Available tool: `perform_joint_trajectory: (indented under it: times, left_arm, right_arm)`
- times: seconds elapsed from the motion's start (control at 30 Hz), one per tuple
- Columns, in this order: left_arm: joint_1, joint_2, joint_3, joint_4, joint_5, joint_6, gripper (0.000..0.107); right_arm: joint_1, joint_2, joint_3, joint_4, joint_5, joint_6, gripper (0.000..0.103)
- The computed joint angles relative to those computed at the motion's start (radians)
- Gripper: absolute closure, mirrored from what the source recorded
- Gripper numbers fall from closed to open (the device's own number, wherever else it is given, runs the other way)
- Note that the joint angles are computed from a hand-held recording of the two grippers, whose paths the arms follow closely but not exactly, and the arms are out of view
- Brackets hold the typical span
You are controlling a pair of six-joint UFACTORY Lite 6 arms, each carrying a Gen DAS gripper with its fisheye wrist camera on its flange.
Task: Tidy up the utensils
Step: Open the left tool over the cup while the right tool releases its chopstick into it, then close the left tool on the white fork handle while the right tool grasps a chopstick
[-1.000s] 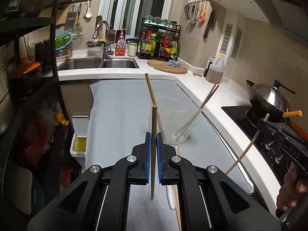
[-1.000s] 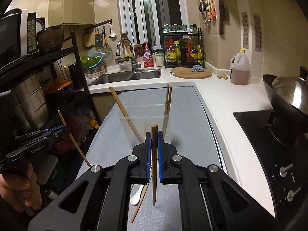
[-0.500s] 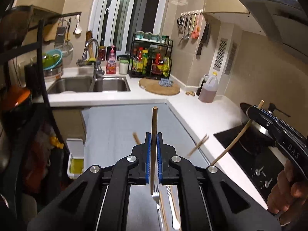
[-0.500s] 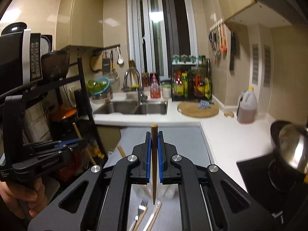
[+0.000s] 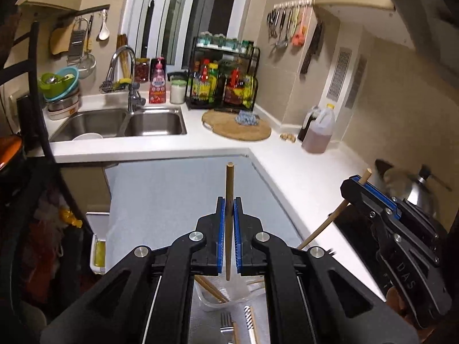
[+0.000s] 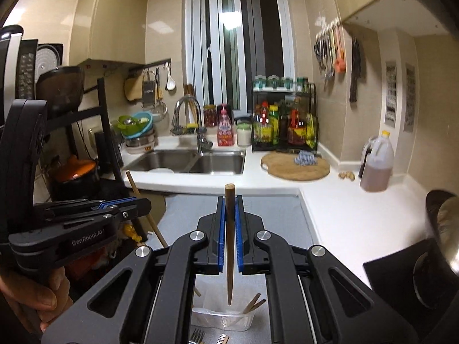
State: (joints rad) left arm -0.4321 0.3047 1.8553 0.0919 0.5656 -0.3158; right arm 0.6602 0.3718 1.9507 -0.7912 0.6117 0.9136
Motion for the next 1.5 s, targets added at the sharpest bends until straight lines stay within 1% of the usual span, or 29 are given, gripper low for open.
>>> perform_joint_trajectory:
  times: [0.1, 0.2, 0.27, 0.3, 0.37, 0.5, 0.67, 0.73, 0.9, 0.93, 1.0, 1.03, 1.1, 1.13, 1.17, 1.27, 1.37, 1.43, 1.5]
  left_arm:
    - [-0.013, 0.02, -0.073, 0.031, -0.044, -0.031, 0.101]
    - [-0.022, 0.028, -0.118, 0.015, -0.062, -0.02, 0.101]
    - [-0.029, 0.015, -0.144, 0.015, -0.063, -0.017, 0.099]
    - [-0.036, -0.008, -0.171, 0.033, -0.068, -0.032, 0.098]
    - [-0.044, -0.055, -0.211, 0.064, -0.078, -0.06, 0.086]
    - [-0.079, -0.165, -0.285, 0.152, -0.084, -0.144, 0.084]
    - [-0.144, -0.358, -0.431, 0.308, -0.079, -0.31, 0.084]
    - [-0.17, -0.428, -0.486, 0.359, -0.069, -0.367, 0.084]
    - [-0.285, -0.656, -0.704, 0.599, -0.023, -0.613, 0.084]
    - [-0.318, -0.729, -0.781, 0.661, -0.005, -0.68, 0.084]
    - [-0.354, -0.813, -0.874, 0.724, 0.017, -0.755, 0.084]
    - [-0.386, -0.878, -0.954, 0.768, 0.036, -0.81, 0.084]
    - [-0.434, -0.95, -1.05, 0.824, 0.067, -0.878, 0.084]
    - [-0.474, -0.994, -1.115, 0.866, 0.092, -0.934, 0.084]
    - [-0.497, -1.028, -1.168, 0.894, 0.104, -0.97, 0.084]
    - [-0.591, -1.11, -1.32, 0.973, 0.162, -1.118, 0.084]
    - [-0.674, -1.147, -1.452, 1.06, 0.205, -1.284, 0.085]
    - [-0.692, -1.158, -1.527, 1.089, 0.194, -1.379, 0.085]
    - [-0.676, -1.174, -1.597, 1.102, 0.151, -1.448, 0.085]
  right_arm:
    - [-0.022, 0.005, -0.073, 0.02, -0.042, -0.002, 0.097]
    - [-0.033, 0.0, -0.14, 0.042, -0.068, -0.005, 0.093]
    - [-0.04, -0.011, -0.175, 0.06, -0.073, -0.003, 0.083]
    - [-0.04, -0.019, -0.187, 0.063, -0.071, -0.001, 0.079]
    - [-0.025, -0.051, -0.222, 0.024, -0.059, 0.033, 0.071]
    - [0.014, -0.149, -0.311, -0.076, -0.031, 0.121, 0.068]
    - [0.096, -0.291, -0.414, -0.195, 0.043, 0.243, 0.068]
    - [0.154, -0.361, -0.475, -0.262, 0.087, 0.308, 0.068]
    - [0.322, -0.545, -0.667, -0.421, 0.213, 0.508, 0.063]
    - [0.373, -0.587, -0.722, -0.462, 0.253, 0.57, 0.063]
    - [0.484, -0.657, -0.832, -0.53, 0.352, 0.695, 0.063]
    - [0.526, -0.679, -0.876, -0.548, 0.392, 0.738, 0.063]
    - [0.61, -0.719, -0.966, -0.578, 0.462, 0.824, 0.063]
    - [0.662, -0.724, -1.015, -0.588, 0.522, 0.882, 0.063]
    - [0.696, -0.726, -1.053, -0.584, 0.56, 0.922, 0.063]
    - [0.731, -0.737, -1.155, -0.545, 0.558, 1.012, 0.063]
    - [0.745, -0.739, -1.251, -0.506, 0.517, 1.119, 0.064]
    - [0.751, -0.72, -1.296, -0.49, 0.493, 1.191, 0.066]
    - [0.751, -0.669, -1.328, -0.487, 0.454, 1.264, 0.068]
